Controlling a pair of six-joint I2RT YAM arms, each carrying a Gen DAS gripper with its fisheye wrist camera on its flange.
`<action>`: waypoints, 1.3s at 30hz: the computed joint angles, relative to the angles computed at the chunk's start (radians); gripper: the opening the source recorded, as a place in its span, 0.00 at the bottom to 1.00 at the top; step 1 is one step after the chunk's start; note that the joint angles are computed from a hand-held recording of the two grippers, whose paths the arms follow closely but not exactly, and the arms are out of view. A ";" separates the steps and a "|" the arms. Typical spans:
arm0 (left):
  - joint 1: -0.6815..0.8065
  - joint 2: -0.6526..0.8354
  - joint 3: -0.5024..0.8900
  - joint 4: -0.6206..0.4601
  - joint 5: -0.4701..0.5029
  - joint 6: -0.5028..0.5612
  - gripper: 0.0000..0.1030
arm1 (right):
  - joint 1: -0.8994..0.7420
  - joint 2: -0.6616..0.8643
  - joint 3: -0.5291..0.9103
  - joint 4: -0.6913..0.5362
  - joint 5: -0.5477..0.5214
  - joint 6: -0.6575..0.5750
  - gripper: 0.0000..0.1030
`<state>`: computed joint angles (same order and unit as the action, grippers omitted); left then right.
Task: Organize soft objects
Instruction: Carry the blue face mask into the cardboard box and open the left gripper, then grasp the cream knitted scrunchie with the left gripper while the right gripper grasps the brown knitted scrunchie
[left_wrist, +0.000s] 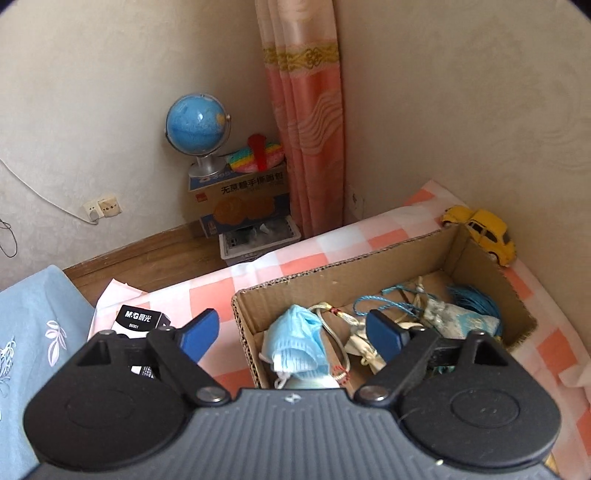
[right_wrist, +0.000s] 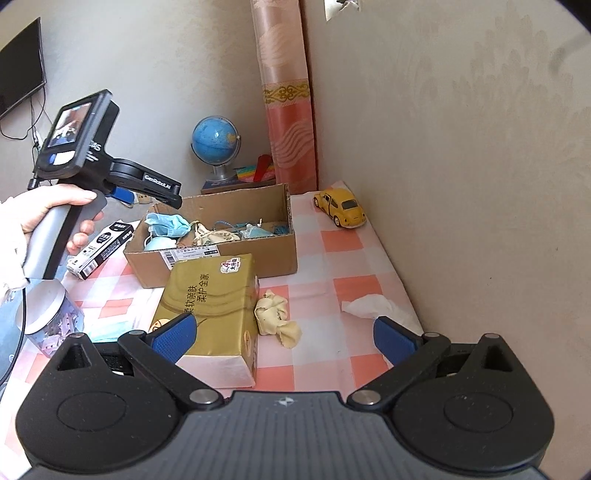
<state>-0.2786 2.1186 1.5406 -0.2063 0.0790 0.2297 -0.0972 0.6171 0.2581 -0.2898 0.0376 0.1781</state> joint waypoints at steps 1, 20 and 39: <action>0.002 -0.021 -0.026 0.015 0.004 0.001 0.91 | -0.002 0.000 -0.002 0.001 -0.002 0.001 1.00; 0.065 -0.588 -0.701 0.191 0.226 0.112 0.97 | -0.071 -0.124 -0.111 -0.025 -0.097 -0.161 1.00; 0.230 -0.725 -1.118 0.344 0.234 0.187 0.97 | 0.195 0.387 -0.218 0.411 0.077 -0.084 1.00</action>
